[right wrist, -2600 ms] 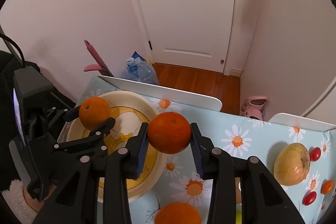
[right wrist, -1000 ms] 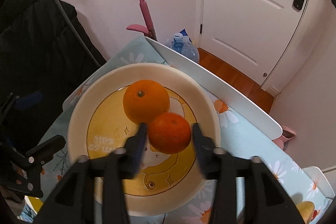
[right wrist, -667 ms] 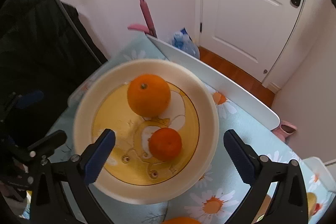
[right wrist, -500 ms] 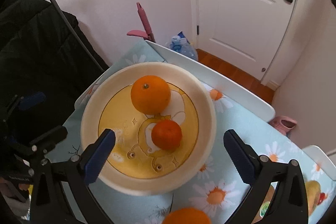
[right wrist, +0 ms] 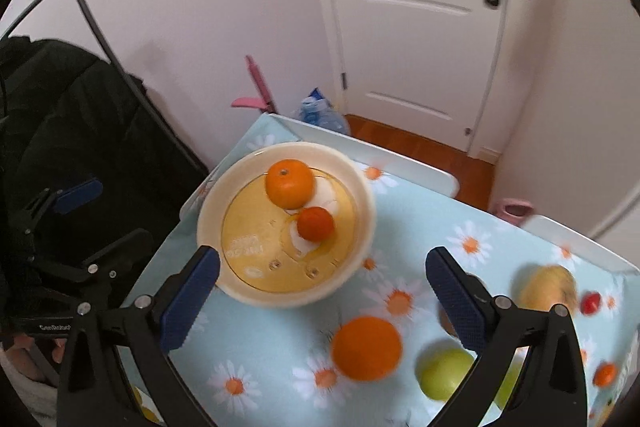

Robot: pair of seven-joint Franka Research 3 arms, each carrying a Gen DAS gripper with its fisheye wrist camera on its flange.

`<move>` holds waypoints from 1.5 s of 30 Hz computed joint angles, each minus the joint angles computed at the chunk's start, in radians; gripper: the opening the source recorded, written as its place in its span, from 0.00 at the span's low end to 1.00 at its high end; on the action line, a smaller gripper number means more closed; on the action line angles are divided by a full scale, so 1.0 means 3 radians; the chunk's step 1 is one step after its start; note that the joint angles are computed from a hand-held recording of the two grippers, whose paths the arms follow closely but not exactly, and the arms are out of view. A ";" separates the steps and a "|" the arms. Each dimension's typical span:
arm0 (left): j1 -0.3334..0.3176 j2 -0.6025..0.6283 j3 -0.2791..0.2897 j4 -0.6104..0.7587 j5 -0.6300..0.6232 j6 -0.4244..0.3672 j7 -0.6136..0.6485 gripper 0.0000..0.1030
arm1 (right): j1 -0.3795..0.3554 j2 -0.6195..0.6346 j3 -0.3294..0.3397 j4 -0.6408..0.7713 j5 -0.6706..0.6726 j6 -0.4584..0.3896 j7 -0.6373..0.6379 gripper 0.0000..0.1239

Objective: Organize fruits
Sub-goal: 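Move both tools back over the remaining fruit, then close the left tool on another orange while the right tool grasps a green apple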

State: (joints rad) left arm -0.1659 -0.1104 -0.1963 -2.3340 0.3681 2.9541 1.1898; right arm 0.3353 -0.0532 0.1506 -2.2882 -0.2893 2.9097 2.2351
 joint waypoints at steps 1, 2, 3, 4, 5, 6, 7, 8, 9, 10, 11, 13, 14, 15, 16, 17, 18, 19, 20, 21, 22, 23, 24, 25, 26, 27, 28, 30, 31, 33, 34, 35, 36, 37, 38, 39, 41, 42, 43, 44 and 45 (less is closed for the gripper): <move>-0.0034 -0.0026 0.0005 -0.0017 -0.0054 0.0020 0.0060 1.00 | -0.0032 -0.0081 0.0014 -0.0053 -0.0159 -0.0039 0.0174 0.83; -0.0061 -0.0043 0.0006 -0.0025 -0.0096 0.0030 0.0102 1.00 | -0.0069 -0.0172 0.0039 -0.0116 -0.0272 -0.0076 0.0298 0.83; -0.0086 -0.0062 0.0005 -0.0034 -0.0136 0.0034 0.0135 1.00 | -0.0102 -0.0246 0.0062 -0.0175 -0.0321 -0.0097 0.0354 0.83; -0.0115 -0.0089 -0.0002 -0.0047 -0.0175 0.0043 0.0159 1.00 | -0.0142 -0.0342 0.0091 -0.0244 -0.0364 -0.0131 0.0408 0.83; -0.0129 -0.0102 -0.0023 -0.0050 -0.0178 0.0051 0.0144 1.00 | -0.0184 -0.0441 0.0119 -0.0318 -0.0382 -0.0164 0.0443 0.83; -0.0146 -0.0114 -0.0038 -0.0053 -0.0187 0.0058 0.0131 1.00 | -0.0214 -0.0531 0.0137 -0.0388 -0.0354 -0.0187 0.0436 0.83; -0.0166 -0.0125 -0.0064 -0.0054 -0.0189 0.0064 0.0099 1.00 | -0.0240 -0.0640 0.0145 -0.0482 -0.0304 -0.0197 0.0413 0.83; -0.0168 -0.0134 -0.0105 -0.0052 -0.0151 0.0068 0.0026 1.00 | -0.0269 -0.0756 0.0154 -0.0581 -0.0246 -0.0205 0.0382 0.83; -0.0169 -0.0141 -0.0136 -0.0053 -0.0110 0.0071 -0.0041 1.00 | -0.0296 -0.0865 0.0162 -0.0673 -0.0185 -0.0215 0.0344 0.83; -0.0162 -0.0147 -0.0191 -0.0050 -0.0036 0.0071 -0.0156 1.00 | -0.0325 -0.0973 0.0170 -0.0768 -0.0127 -0.0225 0.0304 0.83; -0.0164 -0.0146 -0.0219 -0.0041 0.0016 0.0061 -0.0233 1.00 | -0.0357 -0.1080 0.0180 -0.0861 -0.0078 -0.0244 0.0261 0.83; -0.0153 -0.0132 -0.0319 -0.0013 0.0197 0.0033 -0.0498 1.00 | -0.0445 -0.1265 0.0220 -0.1032 -0.0008 -0.0271 0.0185 0.83; -0.0165 -0.0122 -0.0372 0.0006 0.0280 0.0005 -0.0637 1.00 | -0.0462 -0.1363 0.0205 -0.1127 0.0050 -0.0282 0.0112 0.83; -0.0186 -0.0111 -0.0391 0.0018 0.0342 -0.0014 -0.0727 1.00 | -0.0455 -0.1449 0.0177 -0.1214 0.0123 -0.0280 0.0028 0.83; -0.0205 -0.0093 -0.0424 0.0035 0.0421 -0.0039 -0.0837 1.00 | -0.0430 -0.1554 0.0113 -0.1323 0.0210 -0.0276 -0.0083 0.83; -0.0227 -0.0068 -0.0445 0.0052 0.0497 -0.0061 -0.0934 1.00 | -0.0418 -0.1638 0.0077 -0.1402 0.0278 -0.0277 -0.0169 0.83; -0.0249 -0.0048 -0.0463 0.0072 0.0576 -0.0093 -0.1031 1.00 | -0.0416 -0.1717 0.0046 -0.1484 0.0336 -0.0272 -0.0250 0.83; -0.0263 -0.0020 -0.0492 0.0100 0.0695 -0.0132 -0.1165 1.00 | -0.0418 -0.1788 0.0010 -0.1561 0.0389 -0.0274 -0.0336 0.83; -0.0276 0.0018 -0.0524 0.0134 0.0842 -0.0178 -0.1329 1.00 | -0.0419 -0.1853 -0.0030 -0.1641 0.0442 -0.0267 -0.0423 0.83; -0.0302 0.0050 -0.0528 0.0163 0.0945 -0.0216 -0.1447 1.00 | -0.0416 -0.1901 -0.0051 -0.1709 0.0496 -0.0246 -0.0488 0.83; -0.0323 0.0089 -0.0548 0.0197 0.1110 -0.0275 -0.1637 1.00 | -0.0396 -0.1938 -0.0100 -0.1776 0.0563 -0.0221 -0.0574 0.83; -0.0354 0.0102 -0.0532 0.0202 0.1203 -0.0293 -0.1740 1.00 | -0.0375 -0.1974 -0.0154 -0.1846 0.0630 -0.0194 -0.0662 0.83; -0.0379 0.0145 -0.0542 0.0233 0.1377 -0.0327 -0.1929 1.00 | -0.0361 -0.2003 -0.0188 -0.1903 0.0689 -0.0172 -0.0737 0.83; -0.0409 0.0192 -0.0545 0.0265 0.1564 -0.0361 -0.2124 1.00 | -0.0317 -0.2016 -0.0277 -0.1968 0.0757 -0.0129 -0.0863 0.83; -0.0452 0.0241 -0.0537 0.0302 0.1702 -0.0404 -0.2265 1.00 | -0.0303 -0.2020 -0.0317 -0.2006 0.0807 -0.0096 -0.0950 0.83; -0.0498 0.0284 -0.0520 0.0330 0.1808 -0.0449 -0.2370 1.00 | -0.0281 -0.2016 -0.0365 -0.2050 0.0856 -0.0046 -0.1050 0.83; -0.0541 0.0328 -0.0499 0.0358 0.1902 -0.0500 -0.2468 1.00 | -0.0249 -0.2002 -0.0427 -0.2095 0.0904 0.0017 -0.1165 0.83; -0.0632 0.0435 -0.0456 0.0410 0.2116 -0.0575 -0.2733 1.00 | -0.0190 -0.1959 -0.0533 -0.2169 0.0991 0.0147 -0.1379 0.83; -0.0674 0.0488 -0.0430 0.0432 0.2240 -0.0609 -0.2885 1.00 | -0.0148 -0.1918 -0.0601 -0.2198 0.1036 0.0221 -0.1496 0.83; -0.0746 0.0565 -0.0376 0.0469 0.2403 -0.0674 -0.3070 1.00 | -0.0050 -0.1821 -0.0735 -0.2232 0.1130 0.0352 -0.1713 0.83; -0.0777 0.0602 -0.0353 0.0485 0.2475 -0.0706 -0.3148 1.00 | 0.0001 -0.1759 -0.0800 -0.2246 0.1175 0.0437 -0.1817 0.83; -0.0804 0.0650 -0.0332 0.0508 0.2536 -0.0732 -0.3214 1.00 | 0.0053 -0.1699 -0.0855 -0.2256 0.1220 0.0522 -0.1908 0.83; -0.0832 0.0705 -0.0310 0.0534 0.2601 -0.0755 -0.3281 1.00 | 0.0117 -0.1622 -0.0925 -0.2262 0.1264 0.0616 -0.2006 0.83; -0.0855 0.0746 -0.0288 0.0553 0.2656 -0.0771 -0.3330 1.00 | 0.0148 -0.1569 -0.0951 -0.2263 0.1304 0.0673 -0.2070 0.83; -0.0883 0.0807 -0.0264 0.0583 0.2743 -0.0804 -0.3397 1.00 | 0.0190 -0.1496 -0.0986 -0.2260 0.1345 0.0747 -0.2133 0.83; -0.0907 0.0847 -0.0245 0.0604 0.2789 -0.0829 -0.3434 1.00 | 0.0245 -0.1424 -0.1035 -0.2254 0.1391 0.0818 -0.2197 0.83; -0.0943 0.0918 -0.0211 0.0642 0.2858 -0.0864 -0.3492 1.00 | 0.0367 -0.1287 -0.1140 -0.2232 0.1483 0.0942 -0.2312 0.83; -0.0957 0.0953 -0.0192 0.0660 0.2896 -0.0871 -0.3528 1.00 | 0.0409 -0.1239 -0.1172 -0.2217 0.1529 0.0963 -0.2352 0.82; -0.0968 0.0980 -0.0175 0.0672 0.2923 -0.0876 -0.3554 0.99 | 0.0503 -0.1184 -0.1258 -0.2199 0.1578 0.1005 -0.2409 0.82; -0.0978 0.1015 -0.0161 0.0691 0.2945 -0.0885 -0.3570 0.98 | 0.0569 -0.1133 -0.1309 -0.2184 0.1625 0.1047 -0.2451 0.82; -0.0985 0.1037 -0.0150 0.0703 0.2954 -0.0888 -0.3573 0.96 | 0.0633 -0.1091 -0.1358 -0.2170 0.1668 0.1081 -0.2492 0.81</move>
State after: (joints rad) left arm -0.4615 0.2008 -0.2412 -2.1231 1.2542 2.6876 0.1180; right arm 0.5251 -0.3806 -0.2568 -2.9391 0.2112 3.2342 1.4875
